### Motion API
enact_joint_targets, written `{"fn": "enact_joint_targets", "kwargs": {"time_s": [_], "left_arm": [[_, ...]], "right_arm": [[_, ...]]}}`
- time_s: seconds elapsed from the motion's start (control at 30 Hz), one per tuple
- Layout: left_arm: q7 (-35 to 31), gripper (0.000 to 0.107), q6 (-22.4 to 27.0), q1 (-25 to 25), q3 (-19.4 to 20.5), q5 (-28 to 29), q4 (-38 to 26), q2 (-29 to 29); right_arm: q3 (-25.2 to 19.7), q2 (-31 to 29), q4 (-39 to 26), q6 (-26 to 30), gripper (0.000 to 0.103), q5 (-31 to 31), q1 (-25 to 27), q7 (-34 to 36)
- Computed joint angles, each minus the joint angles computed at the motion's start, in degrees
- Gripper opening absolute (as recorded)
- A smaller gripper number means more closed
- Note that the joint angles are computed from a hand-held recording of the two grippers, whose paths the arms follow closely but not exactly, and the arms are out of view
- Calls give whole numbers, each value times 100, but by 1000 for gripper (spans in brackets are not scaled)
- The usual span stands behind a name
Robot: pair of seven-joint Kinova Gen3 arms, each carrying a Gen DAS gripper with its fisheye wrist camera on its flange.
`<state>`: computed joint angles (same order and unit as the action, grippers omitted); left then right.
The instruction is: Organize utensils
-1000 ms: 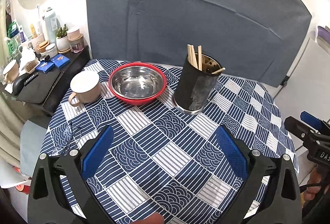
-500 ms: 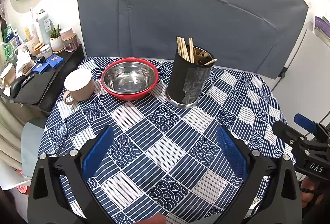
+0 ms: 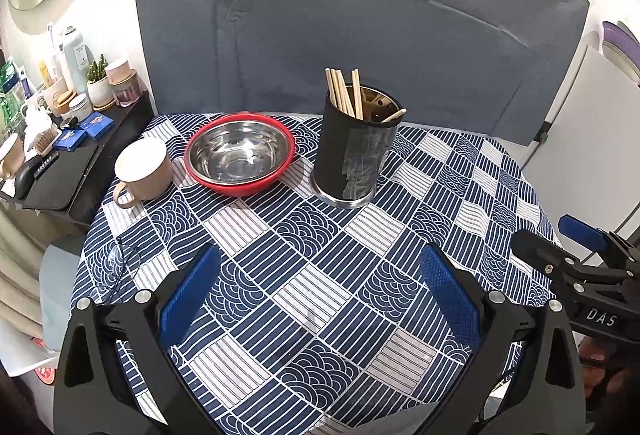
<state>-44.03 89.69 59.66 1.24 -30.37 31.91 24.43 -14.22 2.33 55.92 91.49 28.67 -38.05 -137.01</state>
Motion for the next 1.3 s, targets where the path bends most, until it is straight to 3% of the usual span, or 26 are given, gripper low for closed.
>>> {"fn": "enact_joint_targets", "kwargs": {"time_s": [0.93, 1.3], "left_arm": [[-44, 97, -2, -235, 25, 331, -31, 69], [14, 97, -165, -167, 45, 202, 161, -32]], "right_arm": [[83, 57, -63, -10, 95, -184, 67, 27], [106, 91, -111, 13, 95, -227, 37, 178]]}}
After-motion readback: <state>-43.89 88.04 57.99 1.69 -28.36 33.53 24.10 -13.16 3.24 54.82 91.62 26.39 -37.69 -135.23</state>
